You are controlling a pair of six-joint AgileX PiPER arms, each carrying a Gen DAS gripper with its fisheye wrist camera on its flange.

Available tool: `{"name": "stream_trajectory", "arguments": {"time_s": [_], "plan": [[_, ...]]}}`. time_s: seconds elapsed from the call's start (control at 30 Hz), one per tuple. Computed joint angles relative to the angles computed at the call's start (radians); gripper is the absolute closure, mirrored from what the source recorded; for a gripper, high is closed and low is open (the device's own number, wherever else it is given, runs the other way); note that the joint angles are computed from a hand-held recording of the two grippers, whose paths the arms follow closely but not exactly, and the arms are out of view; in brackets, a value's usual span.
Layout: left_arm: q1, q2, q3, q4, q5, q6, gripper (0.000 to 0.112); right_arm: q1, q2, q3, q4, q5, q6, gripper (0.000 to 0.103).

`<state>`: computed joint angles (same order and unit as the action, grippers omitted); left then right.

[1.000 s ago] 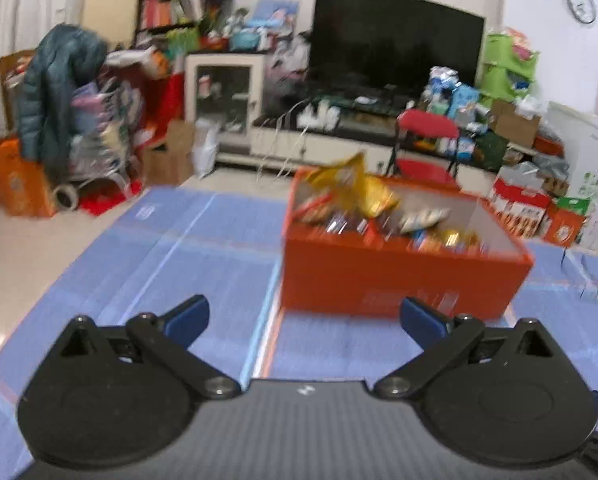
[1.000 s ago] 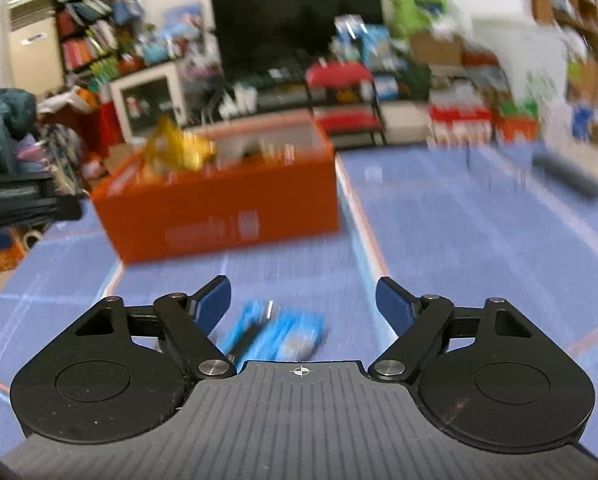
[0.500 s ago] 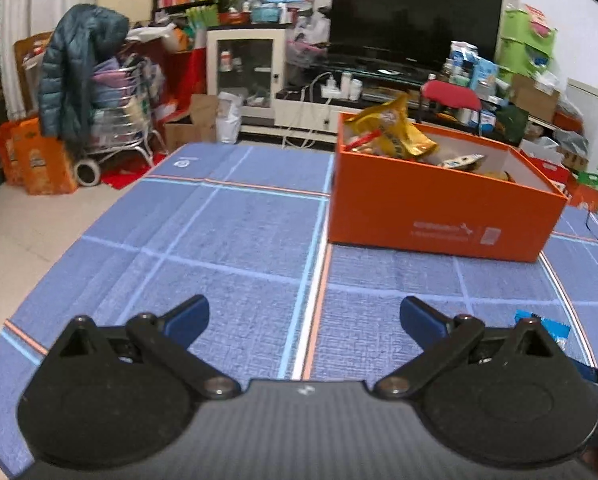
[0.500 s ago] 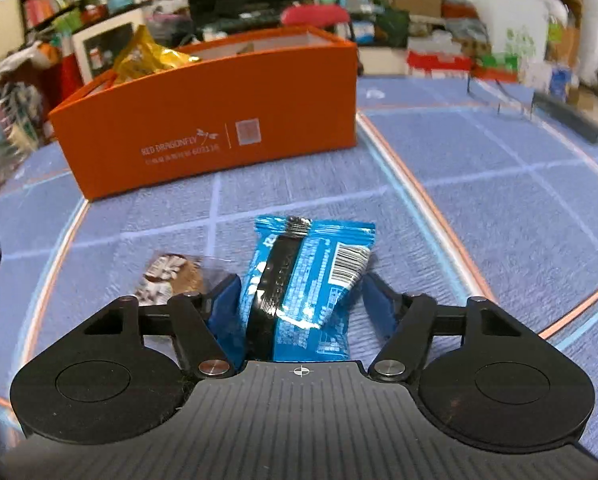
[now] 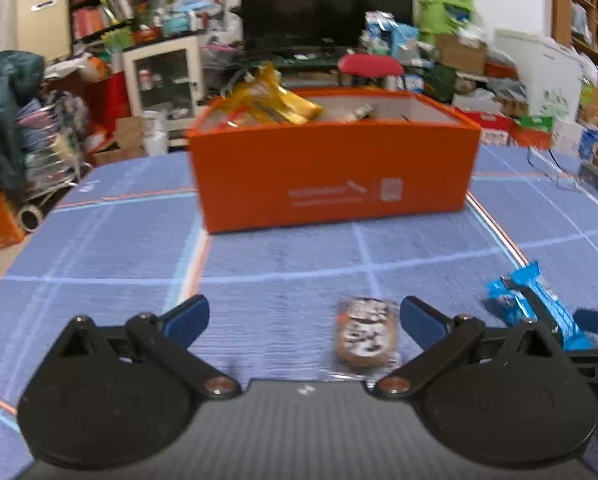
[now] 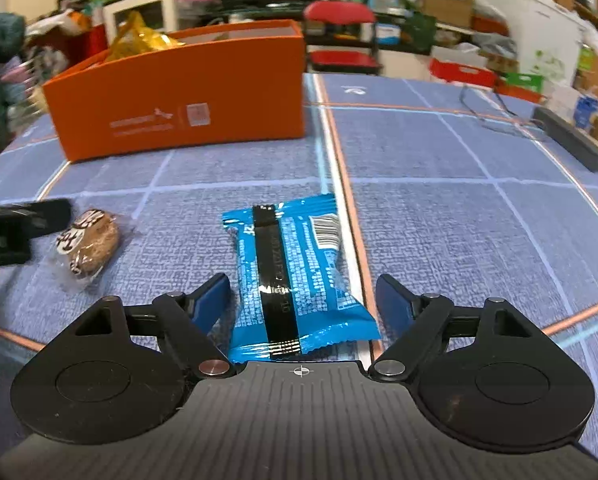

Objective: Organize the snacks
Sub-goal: 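Move the left tool to a round bun packet while the right tool approaches a blue wafer bar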

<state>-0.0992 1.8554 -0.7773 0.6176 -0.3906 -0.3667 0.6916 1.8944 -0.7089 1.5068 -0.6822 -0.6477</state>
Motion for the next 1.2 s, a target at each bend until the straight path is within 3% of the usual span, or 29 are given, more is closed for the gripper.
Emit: {"name": "stream_trajectory", "arguments": {"time_s": [0.17,0.3,0.4,0.5,0.67,0.97,1.2], "plan": [[-0.041,0.063,-0.046,0.0,0.028,-0.034,0.012,-0.017,-0.011,0.055,-0.135,0.0,0.105,0.03],[-0.032,0.084,-0.046,0.104,-0.007,-0.115,0.012,-0.015,-0.003,0.076,-0.193,-0.018,0.157,0.03],[-0.031,0.098,-0.033,0.075,-0.032,-0.061,0.018,-0.005,0.002,0.075,-0.191,-0.028,0.151,0.03],[-0.008,0.116,-0.042,0.164,-0.064,-0.147,0.021,-0.016,-0.004,0.069,-0.186,-0.014,0.145,0.03],[-0.005,0.132,-0.041,0.164,-0.102,-0.113,0.029,-0.027,-0.006,0.067,-0.199,0.001,0.138,0.031],[-0.029,0.131,-0.066,0.134,-0.052,-0.1,0.031,-0.032,-0.002,0.057,-0.205,0.006,0.116,0.035],[-0.035,0.131,-0.071,0.174,-0.057,-0.124,0.043,-0.032,0.001,0.053,-0.202,0.007,0.113,0.036]]}}
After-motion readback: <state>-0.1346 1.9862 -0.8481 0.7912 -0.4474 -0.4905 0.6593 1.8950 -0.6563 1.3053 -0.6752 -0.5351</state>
